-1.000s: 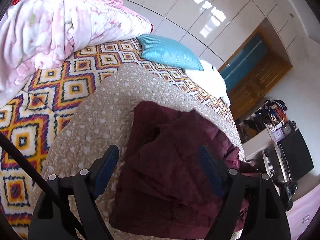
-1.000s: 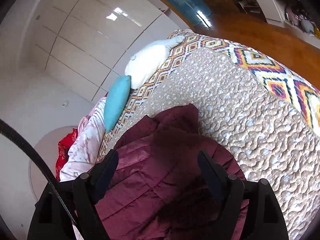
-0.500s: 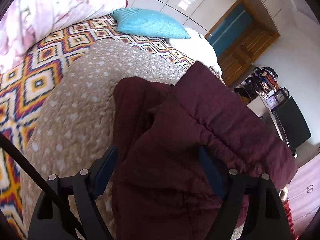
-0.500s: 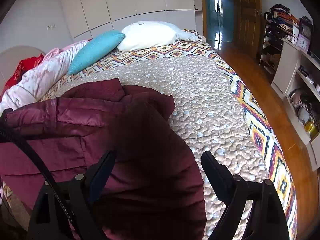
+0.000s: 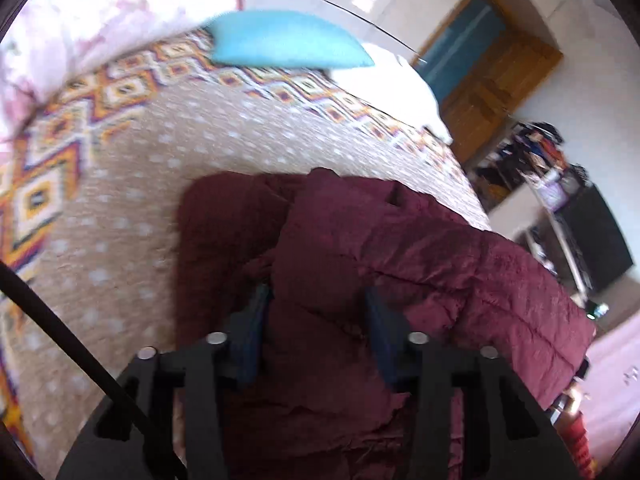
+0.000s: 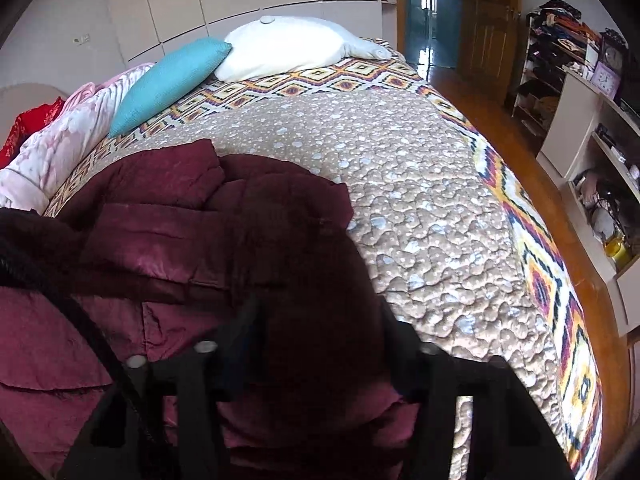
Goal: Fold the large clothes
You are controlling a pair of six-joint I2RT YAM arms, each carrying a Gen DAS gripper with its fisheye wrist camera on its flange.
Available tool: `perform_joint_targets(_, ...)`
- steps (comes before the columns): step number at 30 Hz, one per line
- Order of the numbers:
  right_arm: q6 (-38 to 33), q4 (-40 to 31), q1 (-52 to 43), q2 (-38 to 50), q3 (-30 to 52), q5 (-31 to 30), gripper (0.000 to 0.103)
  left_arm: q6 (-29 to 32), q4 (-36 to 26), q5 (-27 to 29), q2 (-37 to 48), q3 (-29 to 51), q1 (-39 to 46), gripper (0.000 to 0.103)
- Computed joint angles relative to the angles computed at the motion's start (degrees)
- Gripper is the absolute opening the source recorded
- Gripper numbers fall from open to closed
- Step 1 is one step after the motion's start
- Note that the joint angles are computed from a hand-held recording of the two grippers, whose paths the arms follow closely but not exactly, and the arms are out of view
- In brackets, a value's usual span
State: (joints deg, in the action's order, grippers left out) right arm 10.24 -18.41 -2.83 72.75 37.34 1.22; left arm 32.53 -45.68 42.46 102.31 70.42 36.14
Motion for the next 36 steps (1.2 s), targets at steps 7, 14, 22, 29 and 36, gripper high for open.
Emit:
perform_joint_targets(7, 0.22, -11.50, 0.25, -15.31, 4.85, 2.39, 0.019, -2.46, -4.21, 2.74, -7.29, 3.35, 6.22, 0.029)
perform_joint_targets(14, 1.29, -14.21, 2.73, -5.79, 24.85, 6.27, 0.019, -16.90, -0.34, -1.99, -6.32, 16.13, 0.79, 0.028)
perform_joint_targets(22, 5.95, -6.13, 2.15, 21.50, 36.10, 9.03, 0.019, -27.58, 14.63, -27.60, 9.69, 23.31, -12.67, 0.022)
perform_joint_targets(29, 9.34, 1.50, -0.29, 42.41, 38.74, 7.71, 0.021, -30.90, 15.97, -27.83, 28.24, 30.19, -11.97, 0.022)
perform_joint_targets(36, 11.43, 0.30, -2.73, 44.81, 40.63, 4.13, 0.040, -35.29, 12.53, -23.54, 31.01, 33.89, -8.57, 0.031)
